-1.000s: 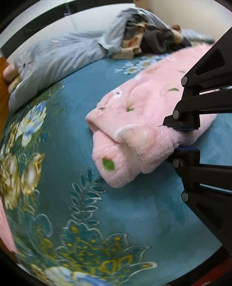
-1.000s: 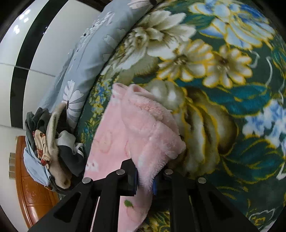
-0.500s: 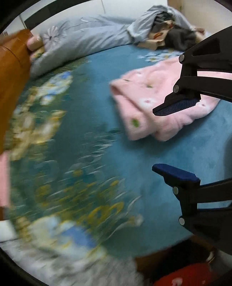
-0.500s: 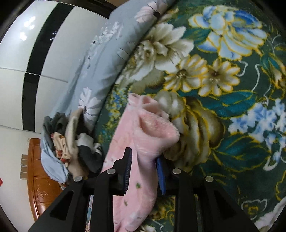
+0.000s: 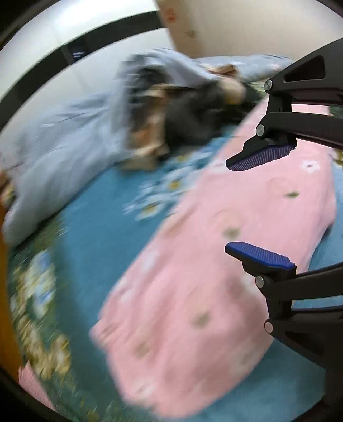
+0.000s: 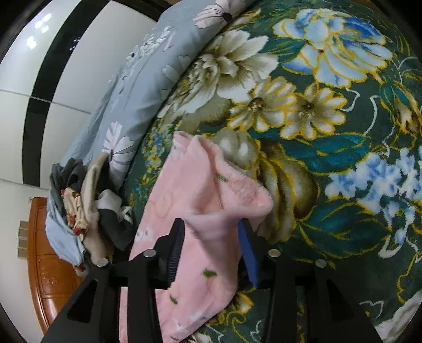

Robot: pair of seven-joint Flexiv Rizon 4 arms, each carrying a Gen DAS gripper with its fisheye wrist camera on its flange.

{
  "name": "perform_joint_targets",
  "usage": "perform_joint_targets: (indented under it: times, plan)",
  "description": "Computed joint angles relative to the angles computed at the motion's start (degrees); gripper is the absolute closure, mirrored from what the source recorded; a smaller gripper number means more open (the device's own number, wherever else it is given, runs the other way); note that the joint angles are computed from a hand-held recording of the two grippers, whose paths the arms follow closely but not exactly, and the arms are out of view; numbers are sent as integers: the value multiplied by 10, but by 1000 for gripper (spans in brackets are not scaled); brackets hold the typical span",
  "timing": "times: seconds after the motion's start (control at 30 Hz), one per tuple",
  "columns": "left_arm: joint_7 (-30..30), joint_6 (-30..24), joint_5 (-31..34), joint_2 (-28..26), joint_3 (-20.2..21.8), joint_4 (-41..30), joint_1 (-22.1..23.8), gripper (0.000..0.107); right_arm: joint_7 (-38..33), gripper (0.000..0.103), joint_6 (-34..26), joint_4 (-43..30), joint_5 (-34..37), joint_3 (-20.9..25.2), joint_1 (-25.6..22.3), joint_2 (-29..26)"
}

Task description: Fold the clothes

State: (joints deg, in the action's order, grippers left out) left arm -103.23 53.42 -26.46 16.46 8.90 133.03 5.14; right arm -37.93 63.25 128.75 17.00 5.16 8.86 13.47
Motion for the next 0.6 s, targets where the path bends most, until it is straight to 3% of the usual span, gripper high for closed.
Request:
perform_joint_targets:
  times: [0.1,0.17,0.27,0.33,0.37,0.47,0.6]
  plan:
    - [1,34,-31,-17,-20,24,-32,46,-31,52,-1,-10,1,-5,8,-3]
    - [-6,26,-32,-8,-17,39,-37,46,-41,52,-11,-22,-5,-4,11,-14]
    - [-15,27,-57,15,0,60,-37,46,7,52,-54,-33,-88,13,-10,-34]
    - [-30,41,-41,22,1,64,-23,46,50,63,-133,-56,-142,18,-17,-53]
    - [-44,42,-22,25,-1,67,-13,46,65,90,-151,-64,-151,19,-17,-59]
    - [-75,29,5,20,-3,64,2,46,78,93,-182,-98,-164,21,-8,-70]
    - [-104,41,34,28,-3,67,14,46,-68,95,-125,-181,-23,5,25,-69]
